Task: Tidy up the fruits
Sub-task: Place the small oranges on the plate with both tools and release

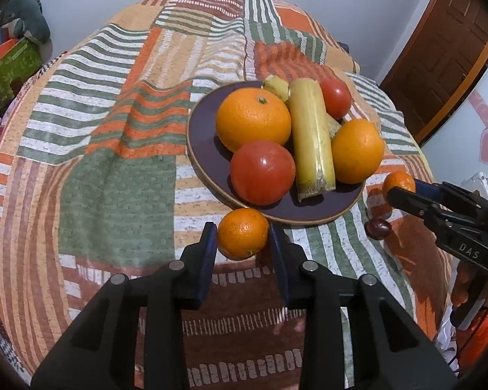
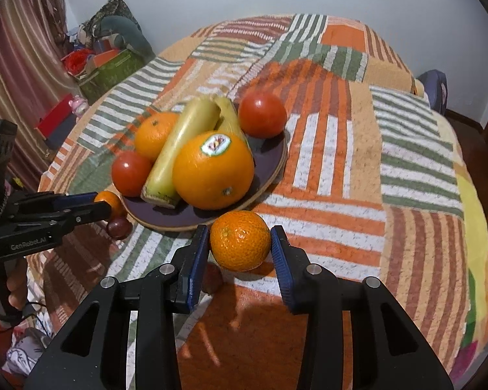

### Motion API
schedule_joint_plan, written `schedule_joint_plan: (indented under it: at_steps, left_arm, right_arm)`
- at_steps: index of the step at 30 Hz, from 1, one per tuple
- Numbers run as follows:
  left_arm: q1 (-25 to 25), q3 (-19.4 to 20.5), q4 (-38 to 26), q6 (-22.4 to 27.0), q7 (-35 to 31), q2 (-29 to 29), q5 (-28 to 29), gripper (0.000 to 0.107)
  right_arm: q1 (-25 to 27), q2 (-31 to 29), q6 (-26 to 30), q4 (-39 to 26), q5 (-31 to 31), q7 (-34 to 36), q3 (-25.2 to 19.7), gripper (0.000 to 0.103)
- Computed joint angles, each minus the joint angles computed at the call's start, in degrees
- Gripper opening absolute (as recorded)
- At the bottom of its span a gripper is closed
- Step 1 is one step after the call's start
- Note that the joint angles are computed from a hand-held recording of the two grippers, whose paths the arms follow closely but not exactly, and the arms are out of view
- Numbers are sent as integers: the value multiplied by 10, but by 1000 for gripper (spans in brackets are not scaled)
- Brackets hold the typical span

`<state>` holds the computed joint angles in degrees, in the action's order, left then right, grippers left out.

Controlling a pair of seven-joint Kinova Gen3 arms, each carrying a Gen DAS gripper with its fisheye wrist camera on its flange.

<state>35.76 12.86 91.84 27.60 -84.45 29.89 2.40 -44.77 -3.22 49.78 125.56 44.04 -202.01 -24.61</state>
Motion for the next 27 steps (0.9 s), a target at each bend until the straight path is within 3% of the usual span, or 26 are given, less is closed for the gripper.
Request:
schedule_joint_plan:
  at_steps: [15, 27]
  left_arm:
    - [0, -10, -14, -30, 9, -17, -14, 33]
    - [0, -14, -53, -22, 0, 12, -19, 33]
  right_arm:
    - [6, -3, 49, -42, 61, 25, -2, 35]
    - [17, 23, 8, -57, 100, 55, 29, 35]
